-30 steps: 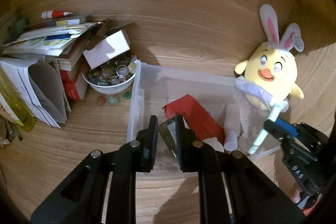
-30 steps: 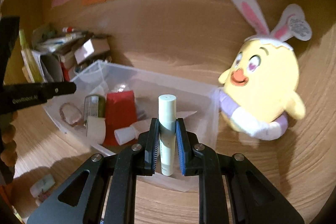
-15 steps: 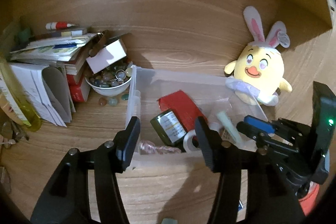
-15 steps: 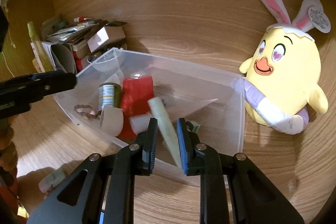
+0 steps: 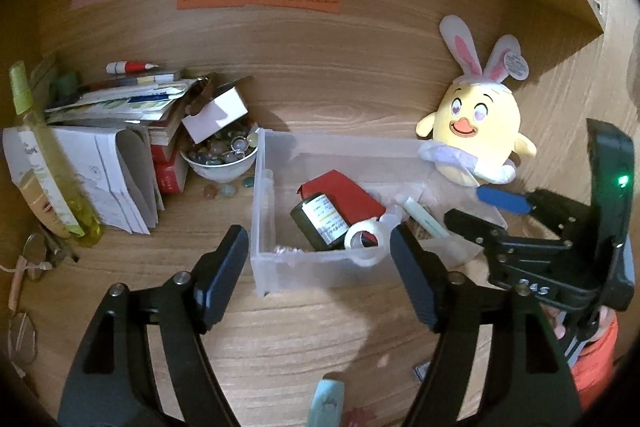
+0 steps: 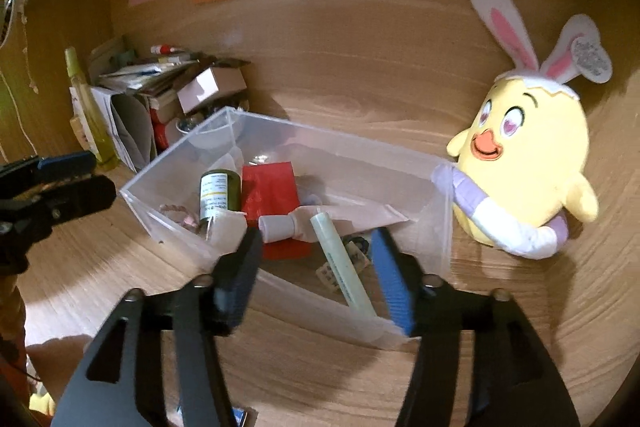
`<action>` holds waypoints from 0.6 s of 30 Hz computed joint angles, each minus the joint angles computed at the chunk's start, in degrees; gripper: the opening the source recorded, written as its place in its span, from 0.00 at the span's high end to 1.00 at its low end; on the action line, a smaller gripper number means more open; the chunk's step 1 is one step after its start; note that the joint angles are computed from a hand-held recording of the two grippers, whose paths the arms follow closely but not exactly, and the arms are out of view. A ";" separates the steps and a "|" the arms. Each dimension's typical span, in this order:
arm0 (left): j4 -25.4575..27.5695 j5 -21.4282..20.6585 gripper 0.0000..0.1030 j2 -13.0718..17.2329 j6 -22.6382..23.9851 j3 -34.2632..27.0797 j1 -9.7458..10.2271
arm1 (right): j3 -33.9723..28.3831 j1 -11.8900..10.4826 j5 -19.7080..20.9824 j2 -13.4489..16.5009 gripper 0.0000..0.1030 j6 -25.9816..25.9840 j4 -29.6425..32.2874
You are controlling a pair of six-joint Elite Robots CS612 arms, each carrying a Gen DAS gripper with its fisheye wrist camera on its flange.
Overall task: Organize objects
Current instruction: 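Open both grippers to drop the bracelet and green stick into the box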
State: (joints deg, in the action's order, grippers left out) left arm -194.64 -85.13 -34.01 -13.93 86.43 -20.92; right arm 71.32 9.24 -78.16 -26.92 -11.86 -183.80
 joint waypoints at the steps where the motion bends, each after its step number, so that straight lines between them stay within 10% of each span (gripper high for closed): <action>1: -0.06 0.09 0.29 -0.10 -0.06 0.29 0.01 | 0.49 -0.03 0.00 -0.24 0.35 0.15 -0.67; 18: 0.64 -0.55 0.18 -1.27 -0.68 4.45 0.32 | 7.15 0.47 -0.35 -3.06 0.20 0.23 -4.61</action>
